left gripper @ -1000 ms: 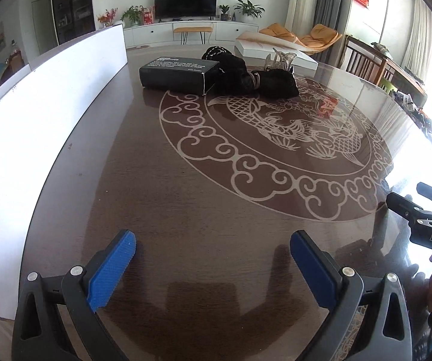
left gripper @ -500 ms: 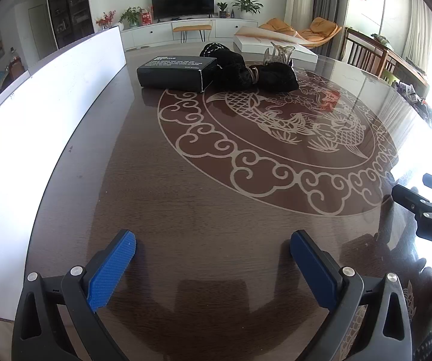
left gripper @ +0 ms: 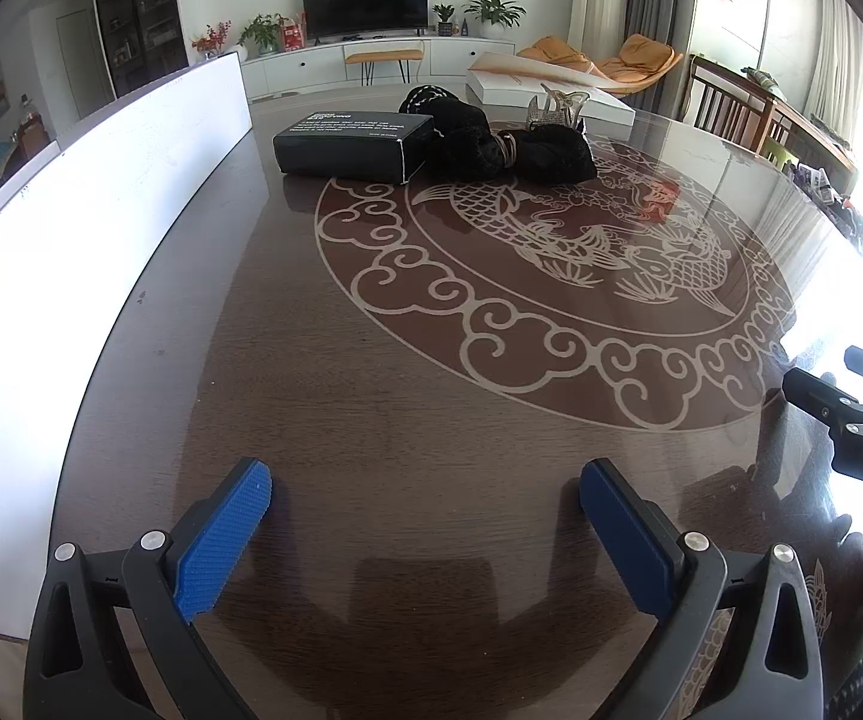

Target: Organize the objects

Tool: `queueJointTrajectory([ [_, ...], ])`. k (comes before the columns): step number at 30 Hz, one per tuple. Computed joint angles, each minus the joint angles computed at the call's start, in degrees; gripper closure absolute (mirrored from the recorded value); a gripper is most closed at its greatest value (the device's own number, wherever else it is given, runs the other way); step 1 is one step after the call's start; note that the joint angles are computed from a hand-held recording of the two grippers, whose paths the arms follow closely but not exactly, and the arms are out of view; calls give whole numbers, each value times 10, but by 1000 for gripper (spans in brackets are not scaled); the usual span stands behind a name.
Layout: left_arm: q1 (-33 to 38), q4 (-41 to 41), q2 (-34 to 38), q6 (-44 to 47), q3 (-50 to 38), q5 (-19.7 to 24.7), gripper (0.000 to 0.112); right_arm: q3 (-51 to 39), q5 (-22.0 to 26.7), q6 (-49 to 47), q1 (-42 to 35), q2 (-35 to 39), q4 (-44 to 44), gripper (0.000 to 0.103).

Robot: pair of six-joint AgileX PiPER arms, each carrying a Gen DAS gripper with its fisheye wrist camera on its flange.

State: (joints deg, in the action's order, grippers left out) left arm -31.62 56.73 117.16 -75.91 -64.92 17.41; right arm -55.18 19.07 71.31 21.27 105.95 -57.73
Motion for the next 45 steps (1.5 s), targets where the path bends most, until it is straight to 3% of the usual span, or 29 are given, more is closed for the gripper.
queueJointTrajectory([
  [45, 1, -4, 2, 5, -2, -1, 9, -4, -6, -10, -1, 3, 14, 0],
])
